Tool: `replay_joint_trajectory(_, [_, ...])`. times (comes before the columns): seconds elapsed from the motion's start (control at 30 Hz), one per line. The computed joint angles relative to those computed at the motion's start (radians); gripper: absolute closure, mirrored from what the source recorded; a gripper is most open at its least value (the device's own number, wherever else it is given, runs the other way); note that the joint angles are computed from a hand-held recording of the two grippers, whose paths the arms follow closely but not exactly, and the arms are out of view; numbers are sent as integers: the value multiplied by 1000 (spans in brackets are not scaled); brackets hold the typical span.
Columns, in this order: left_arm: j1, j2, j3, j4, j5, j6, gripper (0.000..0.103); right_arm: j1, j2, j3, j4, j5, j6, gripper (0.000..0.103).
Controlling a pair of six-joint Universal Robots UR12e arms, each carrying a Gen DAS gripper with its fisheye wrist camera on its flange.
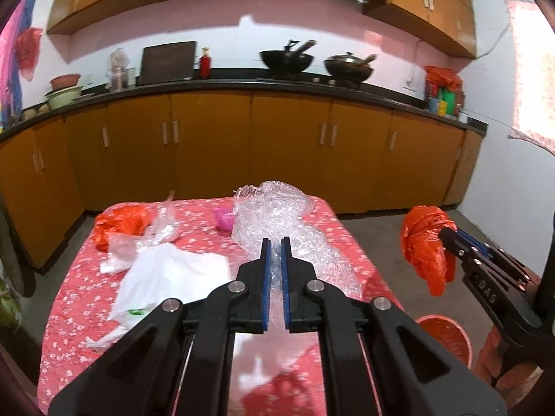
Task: Collect trash
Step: 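Carry bubble wrap and red bag to the wastebasket and release both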
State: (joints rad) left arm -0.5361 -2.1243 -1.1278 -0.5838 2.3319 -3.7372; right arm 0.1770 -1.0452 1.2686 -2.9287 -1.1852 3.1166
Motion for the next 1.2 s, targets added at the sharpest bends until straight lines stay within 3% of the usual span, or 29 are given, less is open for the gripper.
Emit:
replay_joint_trajectory(0.37, [-37, -114, 162, 2, -120, 86, 98, -72, -27, 61, -21, -90, 13, 88])
replay_joint_trajectory(0.73, [-66, -238, 336, -56, -275, 107, 98, -145, -41, 137, 4, -212, 2, 88])
replay_joint_trajectory(0.93, [-81, -316, 447, -130, -340, 106, 98, -176, -33, 164, 44, -243, 2, 88])
replay_joint_trajectory(1.2, [-90, -431, 631, -295, -431, 127, 98, -204, -11, 183, 90, -247, 16, 88])
